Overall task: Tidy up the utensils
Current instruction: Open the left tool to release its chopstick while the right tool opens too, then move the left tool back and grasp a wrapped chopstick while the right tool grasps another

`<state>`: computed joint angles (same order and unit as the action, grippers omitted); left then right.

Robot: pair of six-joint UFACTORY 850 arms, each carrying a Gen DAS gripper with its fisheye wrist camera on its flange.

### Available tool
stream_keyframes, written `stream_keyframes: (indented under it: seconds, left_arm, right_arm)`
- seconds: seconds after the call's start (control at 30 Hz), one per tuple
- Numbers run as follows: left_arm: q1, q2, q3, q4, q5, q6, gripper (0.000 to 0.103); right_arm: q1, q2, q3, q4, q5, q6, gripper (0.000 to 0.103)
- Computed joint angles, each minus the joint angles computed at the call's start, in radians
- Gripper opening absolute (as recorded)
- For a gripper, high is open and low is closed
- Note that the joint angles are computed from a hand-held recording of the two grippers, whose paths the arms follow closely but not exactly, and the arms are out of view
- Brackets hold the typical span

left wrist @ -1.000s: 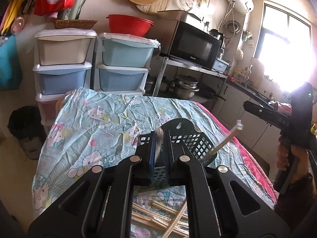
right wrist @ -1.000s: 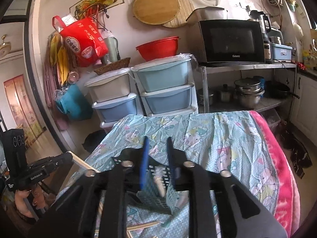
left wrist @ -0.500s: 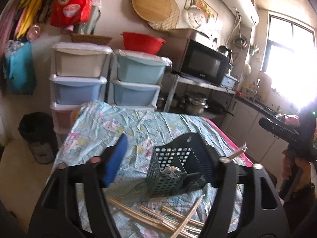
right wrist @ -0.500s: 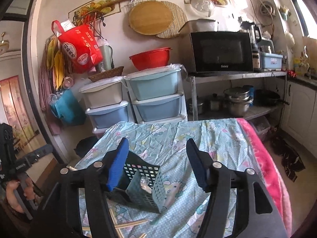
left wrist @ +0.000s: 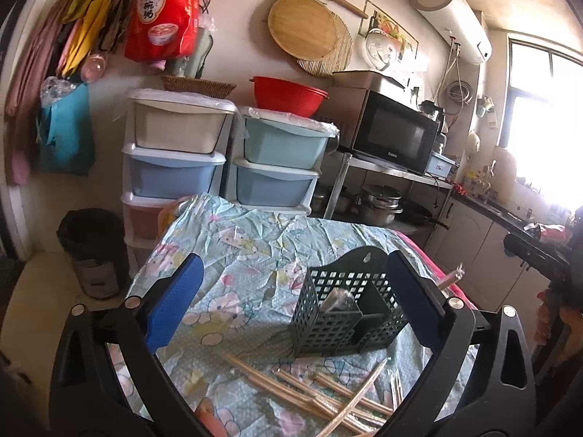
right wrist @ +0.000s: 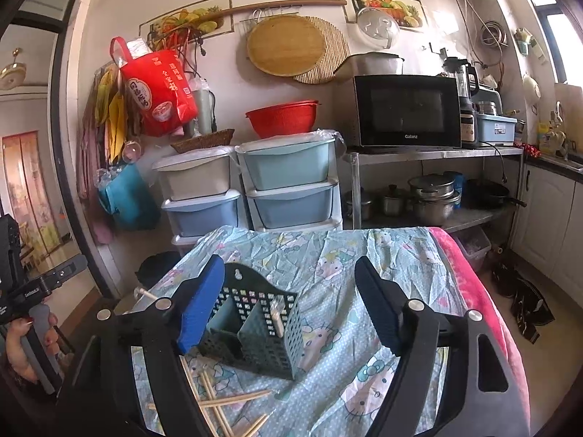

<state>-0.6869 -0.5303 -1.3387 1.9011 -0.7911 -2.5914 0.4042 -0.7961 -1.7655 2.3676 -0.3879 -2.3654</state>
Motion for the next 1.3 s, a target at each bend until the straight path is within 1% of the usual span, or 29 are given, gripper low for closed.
stream_keyframes:
  seconds: [0.17, 0.3, 0.5, 0.77, 1.0, 1.1, 1.2, 1.27, 1.3]
  left_arm:
    - [-0.01, 0.004, 0.02, -0.015, -0.006, -0.014, 0.092]
    - [-0.017, 0.005, 0.035, -0.028, -0.01, -0.022, 0.092]
    - [-0.022, -0.002, 0.051, -0.038, 0.017, -0.05, 0.092]
    - [-0.026, -0.024, 0.059, -0.05, 0.082, -0.079, 0.092]
    - [-0.033, -0.041, 0.071, -0.05, 0.128, -0.11, 0.092]
    - [-0.035, -0.051, 0.079, -0.051, 0.162, -0.129, 0.092]
    - [-0.029, -0.058, 0.087, -0.014, 0.217, -0.187, 0.092]
    - [-0.031, -0.067, 0.087, 0.004, 0.24, -0.209, 0.089]
    - [-0.031, -0.073, 0.086, 0.014, 0.257, -0.219, 0.084]
  right_arm:
    - [0.005, 0.02, 0.044, 0.028, -0.015, -0.035, 0.071]
    - [0.008, 0.035, 0.078, 0.018, -0.027, -0.038, 0.071]
    - [0.02, 0.051, 0.124, 0.007, -0.029, -0.057, 0.071]
    - [0.036, 0.05, 0.155, -0.087, -0.021, 0.006, 0.071]
    - [0.05, 0.037, 0.173, -0.177, 0.004, 0.065, 0.071]
    - [0.058, 0.028, 0.176, -0.244, 0.014, 0.107, 0.071]
    - [0.068, 0.026, 0.194, -0.251, 0.022, 0.096, 0.071]
    - [0.072, 0.023, 0.202, -0.269, 0.029, 0.109, 0.071]
    - [0.073, 0.022, 0.207, -0.277, 0.035, 0.119, 0.071]
